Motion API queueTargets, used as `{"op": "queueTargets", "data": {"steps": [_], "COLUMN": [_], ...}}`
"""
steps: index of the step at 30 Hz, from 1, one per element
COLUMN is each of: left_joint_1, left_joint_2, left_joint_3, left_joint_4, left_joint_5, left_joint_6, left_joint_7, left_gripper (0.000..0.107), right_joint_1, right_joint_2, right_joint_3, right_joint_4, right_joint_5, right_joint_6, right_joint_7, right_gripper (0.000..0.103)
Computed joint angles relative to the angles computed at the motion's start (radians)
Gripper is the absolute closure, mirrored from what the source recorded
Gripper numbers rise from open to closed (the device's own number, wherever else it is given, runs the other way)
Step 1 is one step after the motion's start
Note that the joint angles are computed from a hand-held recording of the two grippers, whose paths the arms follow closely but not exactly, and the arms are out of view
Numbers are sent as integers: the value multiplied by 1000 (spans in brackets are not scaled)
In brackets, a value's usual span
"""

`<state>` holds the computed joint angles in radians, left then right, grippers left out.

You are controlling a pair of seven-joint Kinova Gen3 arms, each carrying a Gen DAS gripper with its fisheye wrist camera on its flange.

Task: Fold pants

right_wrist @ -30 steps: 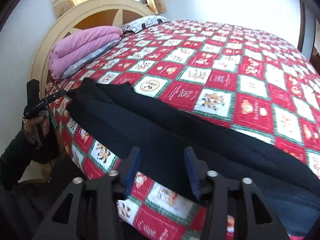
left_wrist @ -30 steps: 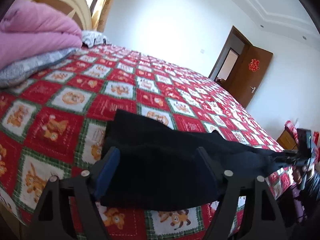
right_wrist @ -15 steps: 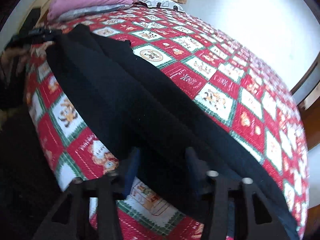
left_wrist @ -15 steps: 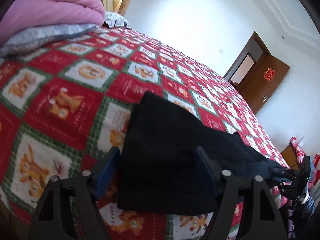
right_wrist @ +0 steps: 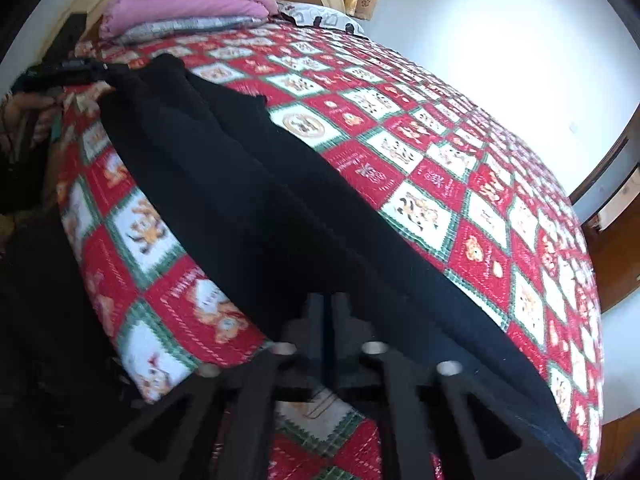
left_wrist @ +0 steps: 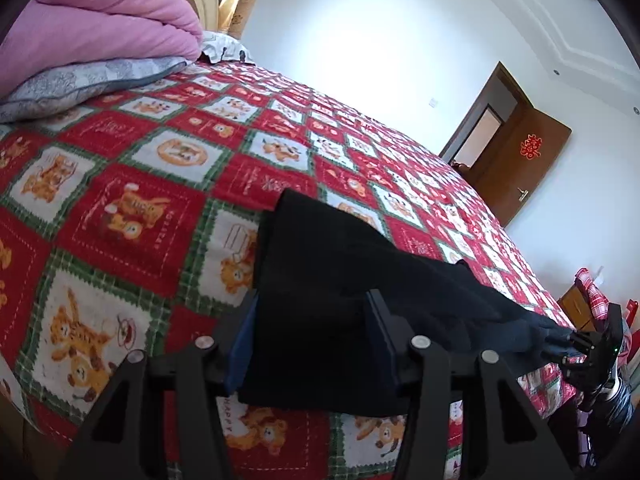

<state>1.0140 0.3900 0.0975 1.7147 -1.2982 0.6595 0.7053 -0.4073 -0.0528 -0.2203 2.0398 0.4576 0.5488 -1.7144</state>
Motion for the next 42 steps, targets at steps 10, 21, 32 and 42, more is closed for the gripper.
{"op": "queueTargets", "data": {"steps": [10, 21, 32, 42], "left_joint_1": [0, 20, -10, 49], "left_joint_2": [-12, -35, -39, -2], "left_joint_3": [6, -14, 59, 50], "left_joint_4": [16, 66, 3, -74], "left_joint_5": [-20, -9, 300, 123], "left_joint_6": [2, -40, 137, 203], "left_joint_7": [0, 15, -284, -243], "left_gripper": [76, 86, 86, 52], "right_joint_1": [223, 732, 695, 434], "right_joint_2": [58, -69, -56, 263], "right_joint_3": [-220, -631, -480, -244], "right_joint_4": [0, 45, -17, -408], "right_joint_5": [129, -218, -642, -923], "right_joint_6": [-32, -52, -18, 189], "right_joint_7": [-112, 260, 587, 568], "right_gripper": [102, 103, 52, 52]}}
